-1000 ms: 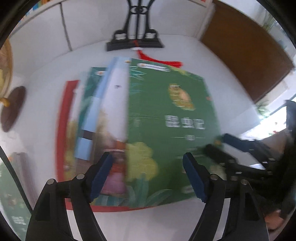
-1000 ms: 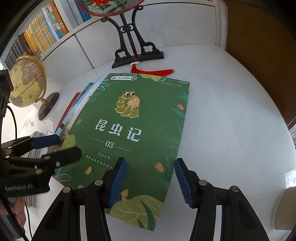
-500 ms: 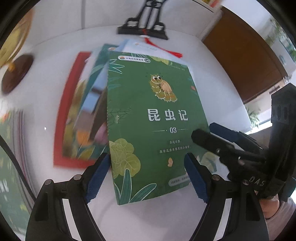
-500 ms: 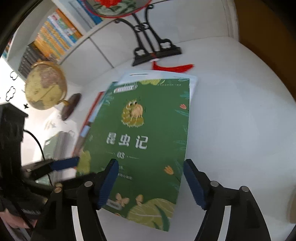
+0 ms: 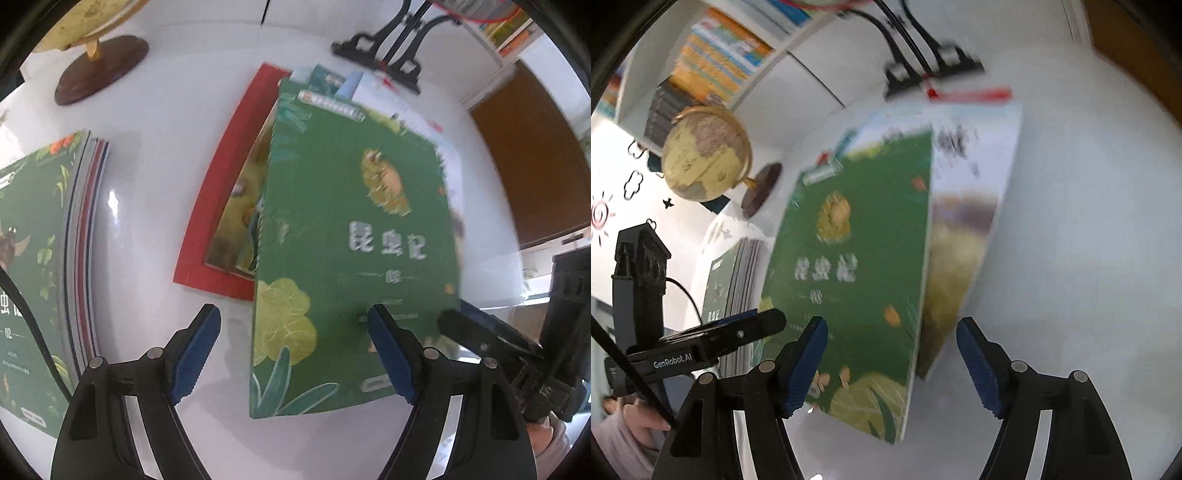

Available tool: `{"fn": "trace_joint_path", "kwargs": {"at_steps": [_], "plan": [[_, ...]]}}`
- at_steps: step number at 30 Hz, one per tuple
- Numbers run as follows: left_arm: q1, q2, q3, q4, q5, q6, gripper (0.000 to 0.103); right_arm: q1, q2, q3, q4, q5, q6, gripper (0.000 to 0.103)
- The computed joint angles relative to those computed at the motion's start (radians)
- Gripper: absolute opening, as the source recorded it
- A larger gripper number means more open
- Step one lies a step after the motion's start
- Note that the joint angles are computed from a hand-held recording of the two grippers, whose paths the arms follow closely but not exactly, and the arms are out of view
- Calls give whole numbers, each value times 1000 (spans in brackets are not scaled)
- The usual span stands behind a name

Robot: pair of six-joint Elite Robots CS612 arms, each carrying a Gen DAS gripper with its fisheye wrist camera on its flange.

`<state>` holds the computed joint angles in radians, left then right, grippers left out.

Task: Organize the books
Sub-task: 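Close the left gripper on that green book's edge, then lift the green book off the pile with the left gripper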

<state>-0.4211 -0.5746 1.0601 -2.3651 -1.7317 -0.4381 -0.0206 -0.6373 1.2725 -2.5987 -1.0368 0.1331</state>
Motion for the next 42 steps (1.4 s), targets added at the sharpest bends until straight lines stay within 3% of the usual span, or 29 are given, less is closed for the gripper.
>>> {"fn": "trace_joint_path", "kwargs": {"at_steps": [3,6,9,13,16,24,27,34,42], "plan": [[5,6,-1,-13,-37,-35,81,-2,0,21,-39,39,5,70],[6,7,0,-15,-86,-12,72,4,-2,25,-35,50,-4,68],[-7,-18,43,-67,-53,44,57,7,-9,26,1,30,-17,44],[-13,-41,78,-88,-20,71,45,-1,-21,42,0,51,18,34],[-8,-50,91,-94,-35,63,40,3,-37,60,-18,20,-14,29],[-13,-90,160,-164,-63,89,37,12,-80,110,-62,-11,-28,17],[-16,-96,169,-187,-67,101,37,22,-102,134,-108,-37,-74,17],[-14,-120,197,-250,-74,117,37,54,-148,183,-184,-176,-187,17],[-10,-140,221,-300,-71,136,37,69,-174,204,-208,-210,-210,17]]}}
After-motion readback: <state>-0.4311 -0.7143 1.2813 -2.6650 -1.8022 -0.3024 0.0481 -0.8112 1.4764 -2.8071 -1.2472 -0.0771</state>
